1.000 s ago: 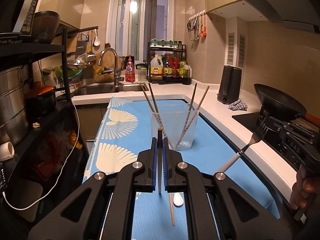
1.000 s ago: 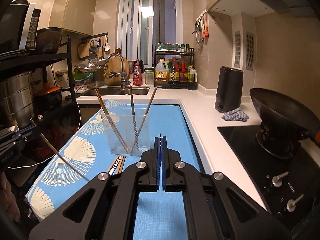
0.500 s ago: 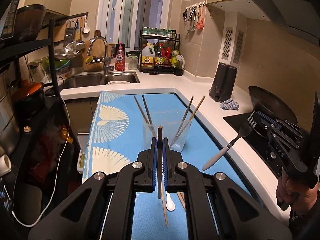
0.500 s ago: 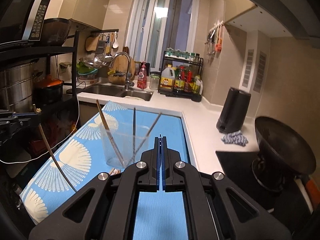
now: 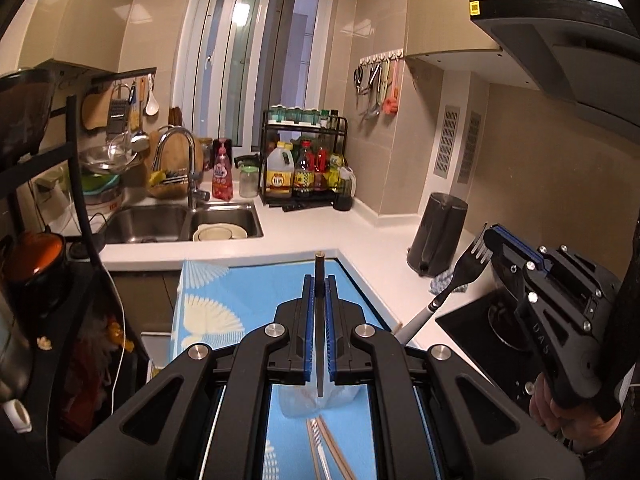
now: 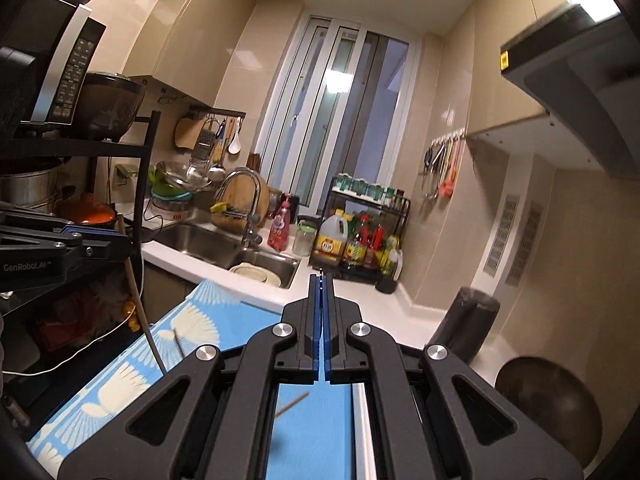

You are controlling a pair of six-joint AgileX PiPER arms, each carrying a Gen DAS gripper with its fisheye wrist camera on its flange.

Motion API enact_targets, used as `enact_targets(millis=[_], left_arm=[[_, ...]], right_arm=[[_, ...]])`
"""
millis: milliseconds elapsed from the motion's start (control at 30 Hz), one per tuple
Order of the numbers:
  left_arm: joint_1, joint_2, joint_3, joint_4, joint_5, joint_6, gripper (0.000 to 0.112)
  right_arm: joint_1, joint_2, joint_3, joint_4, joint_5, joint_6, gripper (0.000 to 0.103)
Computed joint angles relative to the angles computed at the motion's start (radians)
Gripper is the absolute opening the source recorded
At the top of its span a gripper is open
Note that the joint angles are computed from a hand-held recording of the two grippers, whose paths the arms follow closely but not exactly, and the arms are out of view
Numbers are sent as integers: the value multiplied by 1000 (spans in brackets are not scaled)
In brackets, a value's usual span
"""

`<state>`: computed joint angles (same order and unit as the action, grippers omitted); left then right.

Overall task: Organize utensils
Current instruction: 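Lift the chopstick and fork and carry both above the clear container, then open both tools to drop the chopstick and fork into the container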

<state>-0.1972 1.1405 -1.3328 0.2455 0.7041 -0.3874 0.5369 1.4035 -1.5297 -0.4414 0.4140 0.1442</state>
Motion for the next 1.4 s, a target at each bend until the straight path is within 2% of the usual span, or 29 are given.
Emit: enact_targets(millis=[67,200,333,467,533,667,767,833,900,1133,1333,1400], left_arm=[[23,55,-38,-19,-9,24,5],[59,138,-68,-59,-19,86,5],[65,192,-53,-41,-37,102,5],[78,250,-35,-66,-40,139,5],[74,275,-24,-57,-39,140,5],[55,322,-17,-34,-28,125,5],[52,346,-23,-49,-1,147,7],[55,320,-3,-61,-14,149,20],[55,279,22,-56,-32,142,27],[68,129,132,-80,-101,115,28],[49,-79,371,-5,-225,-23,28],[17,-143,457,82,-249,-129,28]], right_arm=[[11,53,-30,-82,-11,56,1],[-1,144,-50,-89,-42,67,1],[-32,203,-48,-53,-86,64,1],[-52,254,-43,87,-111,-53,1],[-48,285,-46,123,-102,-98,1],[-46,358,-83,229,-30,-217,2],[-54,370,-83,274,-6,-239,7],[-65,345,-57,295,-20,-244,15],[-72,312,-21,286,-41,-224,24],[-99,146,135,352,-105,-255,24],[-144,-67,374,661,-193,-470,24],[-149,-137,470,804,-221,-591,25]])
